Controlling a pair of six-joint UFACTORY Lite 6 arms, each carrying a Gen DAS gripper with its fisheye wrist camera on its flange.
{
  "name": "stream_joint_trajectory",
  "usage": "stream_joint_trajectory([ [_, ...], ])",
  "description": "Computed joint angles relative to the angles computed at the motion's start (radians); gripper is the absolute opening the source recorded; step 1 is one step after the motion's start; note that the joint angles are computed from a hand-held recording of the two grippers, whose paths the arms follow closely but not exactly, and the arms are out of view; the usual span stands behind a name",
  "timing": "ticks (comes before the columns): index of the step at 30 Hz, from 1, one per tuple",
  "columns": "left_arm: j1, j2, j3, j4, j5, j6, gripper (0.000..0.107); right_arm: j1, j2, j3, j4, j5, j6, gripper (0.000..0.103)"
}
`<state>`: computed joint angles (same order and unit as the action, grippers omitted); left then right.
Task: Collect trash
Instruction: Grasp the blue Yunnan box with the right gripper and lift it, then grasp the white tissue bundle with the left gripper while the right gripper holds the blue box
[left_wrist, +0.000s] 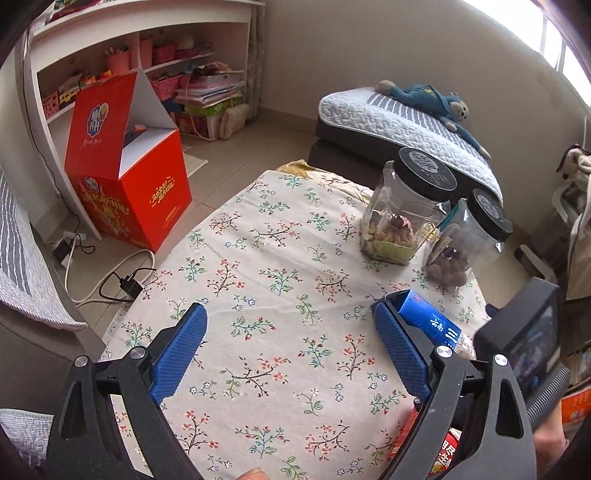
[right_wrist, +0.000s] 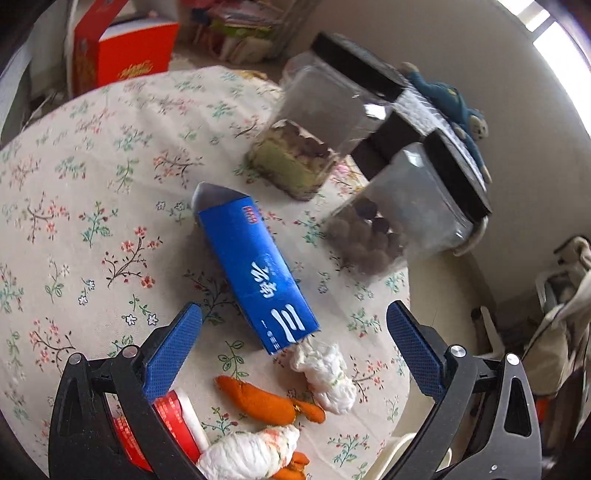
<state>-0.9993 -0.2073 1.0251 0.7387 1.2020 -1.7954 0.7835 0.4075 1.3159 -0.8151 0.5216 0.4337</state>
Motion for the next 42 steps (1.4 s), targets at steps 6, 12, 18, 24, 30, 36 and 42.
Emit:
stream_joint_trajectory([
  [6,0.04,-0.048,-0.034,-0.011,-0.012,0.032,0.089,-0.008,0.218,0.261,0.234,0.091,-0.251,0.078],
  [12,0.082,-0.074,-0.06,-0.04,-0.059,0.054,0.089,-0.1,0.148,0.252,0.557,0.06,-0.381,0.037],
  [18,0.088,-0.032,-0.04,-0.069,-0.103,0.071,0.089,-0.156,-0.148,0.054,0.575,-0.018,-0.288,0.037],
  [24,0.06,0.079,0.036,-0.117,-0.186,0.089,0.089,-0.263,-0.472,-0.17,0.613,-0.067,-0.229,0.037],
  [30,0.032,0.266,0.143,-0.241,-0.339,0.184,0.089,-0.417,-0.789,-0.417,0.838,-0.08,-0.381,0.037],
  [36,-0.019,0.629,0.507,-0.254,-0.304,0.356,0.089,-0.716,-0.915,-0.521,1.257,-0.015,-0.791,0.037],
  [42,0.029,0.979,0.922,-0.405,-0.303,0.499,0.089,-0.964,-0.929,-0.51,1.513,0.081,-1.054,0.038],
])
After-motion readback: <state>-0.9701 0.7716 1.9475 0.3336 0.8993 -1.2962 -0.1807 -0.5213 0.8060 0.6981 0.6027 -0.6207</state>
